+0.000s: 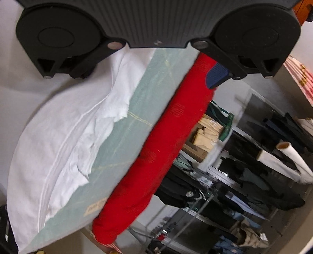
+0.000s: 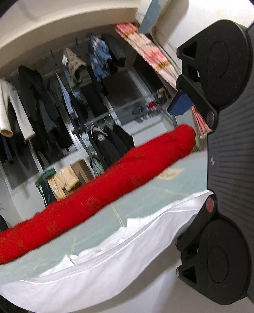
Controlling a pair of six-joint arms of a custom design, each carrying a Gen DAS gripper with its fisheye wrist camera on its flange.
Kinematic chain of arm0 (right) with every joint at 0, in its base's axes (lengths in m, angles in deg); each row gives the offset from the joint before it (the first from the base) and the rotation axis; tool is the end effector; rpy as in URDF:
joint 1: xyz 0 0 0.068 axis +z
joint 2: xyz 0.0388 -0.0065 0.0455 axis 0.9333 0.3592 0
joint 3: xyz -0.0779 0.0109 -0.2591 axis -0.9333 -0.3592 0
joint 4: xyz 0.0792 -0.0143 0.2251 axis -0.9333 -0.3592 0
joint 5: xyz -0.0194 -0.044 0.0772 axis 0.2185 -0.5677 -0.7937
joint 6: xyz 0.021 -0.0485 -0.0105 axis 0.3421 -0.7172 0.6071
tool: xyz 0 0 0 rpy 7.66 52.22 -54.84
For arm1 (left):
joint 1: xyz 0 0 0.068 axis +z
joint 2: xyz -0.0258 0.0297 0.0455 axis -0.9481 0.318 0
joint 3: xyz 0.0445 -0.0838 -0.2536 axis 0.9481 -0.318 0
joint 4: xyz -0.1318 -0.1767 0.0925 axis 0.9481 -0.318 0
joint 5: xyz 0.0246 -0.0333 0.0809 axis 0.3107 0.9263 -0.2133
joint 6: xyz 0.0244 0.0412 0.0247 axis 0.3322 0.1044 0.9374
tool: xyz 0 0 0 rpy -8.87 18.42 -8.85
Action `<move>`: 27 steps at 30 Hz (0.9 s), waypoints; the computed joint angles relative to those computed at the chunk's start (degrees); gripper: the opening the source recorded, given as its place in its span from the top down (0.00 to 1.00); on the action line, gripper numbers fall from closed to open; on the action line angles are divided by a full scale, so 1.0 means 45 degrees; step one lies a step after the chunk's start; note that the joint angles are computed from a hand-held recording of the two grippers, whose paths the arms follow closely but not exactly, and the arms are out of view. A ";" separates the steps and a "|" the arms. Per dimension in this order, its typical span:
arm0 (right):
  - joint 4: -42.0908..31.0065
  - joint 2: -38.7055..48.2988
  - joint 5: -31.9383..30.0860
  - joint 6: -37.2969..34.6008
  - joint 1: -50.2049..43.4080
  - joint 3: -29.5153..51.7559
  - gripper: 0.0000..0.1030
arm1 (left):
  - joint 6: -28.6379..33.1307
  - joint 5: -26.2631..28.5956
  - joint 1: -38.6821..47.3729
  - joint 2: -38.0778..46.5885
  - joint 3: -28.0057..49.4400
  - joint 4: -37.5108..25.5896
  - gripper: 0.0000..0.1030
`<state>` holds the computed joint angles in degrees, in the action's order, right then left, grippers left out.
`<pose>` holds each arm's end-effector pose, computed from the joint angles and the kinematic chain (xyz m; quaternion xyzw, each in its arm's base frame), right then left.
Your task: Fold clothes
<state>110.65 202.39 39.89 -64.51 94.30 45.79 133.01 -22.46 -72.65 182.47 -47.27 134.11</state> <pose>0.2861 0.1121 0.1003 -0.3141 0.6788 -0.3914 0.5361 0.2649 -0.0018 0.1107 0.3586 0.7243 0.3081 0.5018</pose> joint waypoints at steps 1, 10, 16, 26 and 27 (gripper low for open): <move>-0.0473 0.0139 -0.0111 0.0113 -0.0078 0.0311 0.00 | 0.0050 0.0054 0.0034 0.0394 0.0291 -0.0058 0.00; -0.7074 -0.2117 -0.2353 0.2879 -0.1190 0.1382 0.00 | -0.0486 0.2086 0.1440 -0.1232 0.1242 -0.4475 0.00; -0.6272 -0.3199 -0.2793 0.2462 -0.1543 0.0226 0.00 | -0.0573 0.2607 0.2062 -0.2153 0.1752 -0.5876 0.00; -1.1712 -0.2200 -0.4861 0.3846 -0.2815 0.4122 0.00 | -0.1386 0.2288 0.1844 -0.0453 0.5170 -0.9654 0.00; -1.2343 -0.2358 -0.5295 0.4289 -0.3046 0.4304 0.00 | -0.1315 0.2524 0.2021 -0.0700 0.5077 -0.9894 0.01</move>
<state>55.11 191.78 16.06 -45.21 80.60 65.15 127.10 -11.10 -63.56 179.32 -24.42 89.59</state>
